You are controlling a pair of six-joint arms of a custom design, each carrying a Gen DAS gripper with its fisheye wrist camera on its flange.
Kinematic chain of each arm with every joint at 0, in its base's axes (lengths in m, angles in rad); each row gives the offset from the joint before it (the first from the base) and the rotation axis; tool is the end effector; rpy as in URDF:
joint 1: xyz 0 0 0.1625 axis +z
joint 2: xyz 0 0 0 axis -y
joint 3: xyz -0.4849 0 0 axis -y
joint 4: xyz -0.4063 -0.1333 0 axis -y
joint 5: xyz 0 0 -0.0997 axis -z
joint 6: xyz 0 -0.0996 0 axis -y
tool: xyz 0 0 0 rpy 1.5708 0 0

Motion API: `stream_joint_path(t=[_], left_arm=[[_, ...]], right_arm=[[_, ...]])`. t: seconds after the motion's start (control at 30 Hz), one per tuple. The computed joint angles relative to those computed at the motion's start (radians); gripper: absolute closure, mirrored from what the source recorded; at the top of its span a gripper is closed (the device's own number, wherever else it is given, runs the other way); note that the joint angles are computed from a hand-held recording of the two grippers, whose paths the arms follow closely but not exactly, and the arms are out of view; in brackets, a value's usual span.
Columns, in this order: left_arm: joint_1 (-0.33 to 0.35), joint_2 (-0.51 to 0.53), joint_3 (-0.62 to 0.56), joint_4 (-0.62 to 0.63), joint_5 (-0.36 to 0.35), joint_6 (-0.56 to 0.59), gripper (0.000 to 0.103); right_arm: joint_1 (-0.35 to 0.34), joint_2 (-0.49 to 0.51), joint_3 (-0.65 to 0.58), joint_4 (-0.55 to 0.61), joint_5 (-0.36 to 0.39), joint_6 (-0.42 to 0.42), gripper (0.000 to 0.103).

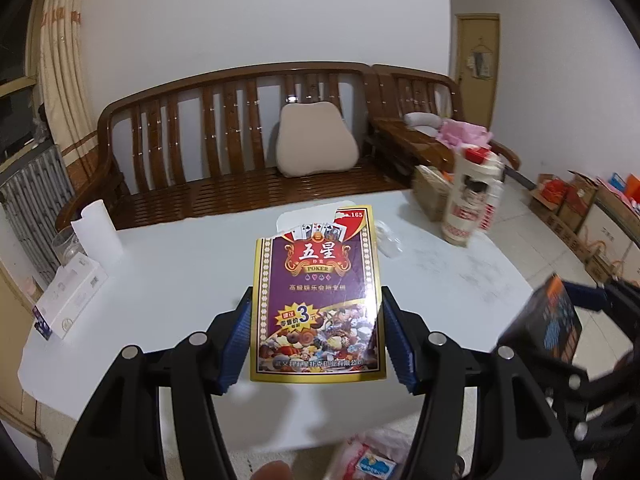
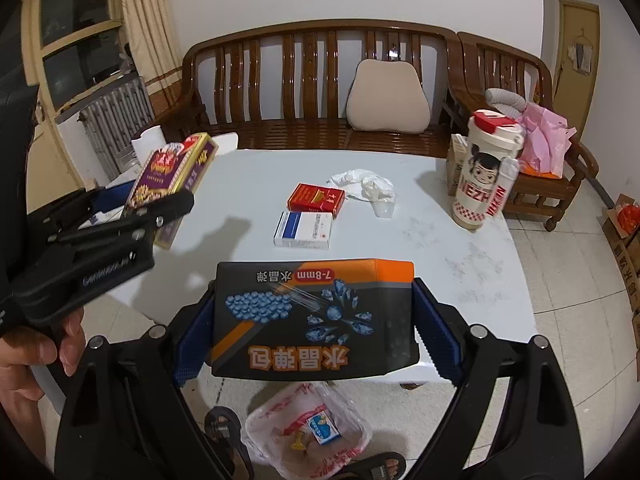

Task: Collect trash
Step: 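Lift both boxes off the table and lower them over the plastic bag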

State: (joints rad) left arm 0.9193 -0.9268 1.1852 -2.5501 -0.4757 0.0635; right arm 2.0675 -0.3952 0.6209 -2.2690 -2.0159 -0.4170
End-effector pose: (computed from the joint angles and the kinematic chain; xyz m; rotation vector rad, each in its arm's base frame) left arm -0.3020 -0.7619 0.4780 0.2748 2.0762 -1.0970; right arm 0.5433 -0.8125 0.2236 1.0367 -2.4356 0.6597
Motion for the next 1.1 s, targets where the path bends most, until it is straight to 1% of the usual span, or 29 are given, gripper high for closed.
stream_joint_path(t=[0.17, 0.27, 0.33, 0.43, 0.53, 0.6, 0.67, 0.77, 0.83, 1.1], left_arm=[[-0.036, -0.079, 0.164, -0.009, -0.020, -0.070, 0.045], [-0.050, -0.115, 0.249, 0.003, -0.035, -0.119, 0.045], [-0.056, -0.135, 0.302, 0.012, -0.045, -0.151, 0.045], [-0.055, -0.166, 0.385, 0.056, -0.076, -0.240, 0.045], [-0.047, -0.185, 0.444, 0.102, -0.113, -0.333, 0.045], [-0.044, -0.192, 0.479, 0.119, -0.119, -0.374, 0.045], [-0.041, -0.195, 0.510, 0.136, -0.120, -0.417, 0.045], [-0.028, -0.195, 0.544, 0.184, -0.147, -0.495, 0.045], [-0.017, -0.193, 0.559, 0.194, -0.168, -0.517, 0.045], [0.019, -0.180, 0.617, 0.216, -0.199, -0.608, 0.045]], right_arm=[[-0.005, -0.117, 0.218, -0.106, -0.005, -0.008, 0.017], [-0.014, -0.179, 0.333, -0.148, -0.008, 0.007, 0.017], [-0.019, -0.202, 0.383, -0.165, -0.012, 0.010, 0.017], [-0.031, -0.242, 0.475, -0.195, -0.025, 0.024, 0.017], [-0.046, -0.274, 0.558, -0.221, -0.038, 0.042, 0.017], [-0.056, -0.288, 0.605, -0.226, -0.045, 0.058, 0.017], [-0.063, -0.294, 0.635, -0.233, -0.048, 0.069, 0.017], [-0.076, -0.296, 0.673, -0.243, -0.051, 0.101, 0.017], [-0.082, -0.294, 0.691, -0.249, -0.053, 0.114, 0.017], [-0.103, -0.265, 0.733, -0.279, -0.075, 0.147, 0.017]])
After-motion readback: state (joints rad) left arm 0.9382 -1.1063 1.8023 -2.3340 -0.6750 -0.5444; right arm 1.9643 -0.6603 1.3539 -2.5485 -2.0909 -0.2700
